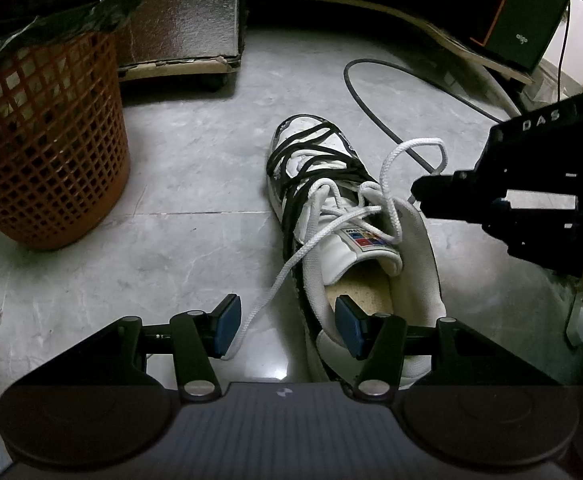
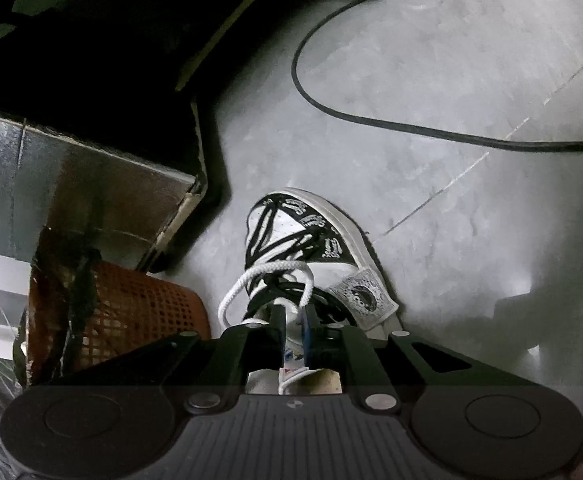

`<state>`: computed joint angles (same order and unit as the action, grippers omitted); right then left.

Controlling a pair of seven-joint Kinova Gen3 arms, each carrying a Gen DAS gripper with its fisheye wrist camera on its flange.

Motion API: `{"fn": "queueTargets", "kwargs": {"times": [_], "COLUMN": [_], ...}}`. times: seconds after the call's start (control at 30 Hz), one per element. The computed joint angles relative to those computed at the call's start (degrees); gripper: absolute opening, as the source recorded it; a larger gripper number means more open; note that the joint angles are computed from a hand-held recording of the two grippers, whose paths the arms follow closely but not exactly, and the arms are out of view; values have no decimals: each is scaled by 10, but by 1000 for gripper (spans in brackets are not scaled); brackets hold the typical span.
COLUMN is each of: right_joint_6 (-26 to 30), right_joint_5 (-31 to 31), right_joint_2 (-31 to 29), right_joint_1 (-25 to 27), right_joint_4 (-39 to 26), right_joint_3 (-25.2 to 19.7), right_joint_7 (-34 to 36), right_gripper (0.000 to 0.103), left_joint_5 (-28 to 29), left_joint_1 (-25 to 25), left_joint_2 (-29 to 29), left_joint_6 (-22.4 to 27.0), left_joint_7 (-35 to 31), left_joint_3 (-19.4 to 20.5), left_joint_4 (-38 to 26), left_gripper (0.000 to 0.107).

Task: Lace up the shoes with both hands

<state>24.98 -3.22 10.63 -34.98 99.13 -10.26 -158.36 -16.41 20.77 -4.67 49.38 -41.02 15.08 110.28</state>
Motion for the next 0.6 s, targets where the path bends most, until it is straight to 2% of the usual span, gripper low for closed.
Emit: {"fn": "queueTargets", "kwargs": {"times": [0.2,0.47,0.5,0.53,0.6], "right_joint_6": [-7,-17,-19,-16,-4], "right_joint_5": [42,60,53,40,31], "right_joint_2": [-7,7,8,11,15], "right_joint_1": [-19,-17,-11,2,3], "right_joint_4": [10,3,4,0,-8], "right_joint_3": [20,21,17,5,3], "right_joint_7": [-58,-59,-52,-35,-15], "right_gripper": [16,16,13,2,1], "left_joint_5": [5,10,11,11,11], "left_joint_1": [-1,-7,-7,-8,-8], "left_joint_2": [-3,-6,-6,-6,-5], "left_joint_6": [-2,-2,-1,-1,-1], "left_joint_7": [-10,-16,-17,-16,-16], "left_joint_3": [-3,-3,-3,-3,-3], "left_joint_4": [3,4,3,3,3], "left_gripper": [56,56,56,56,56]}}
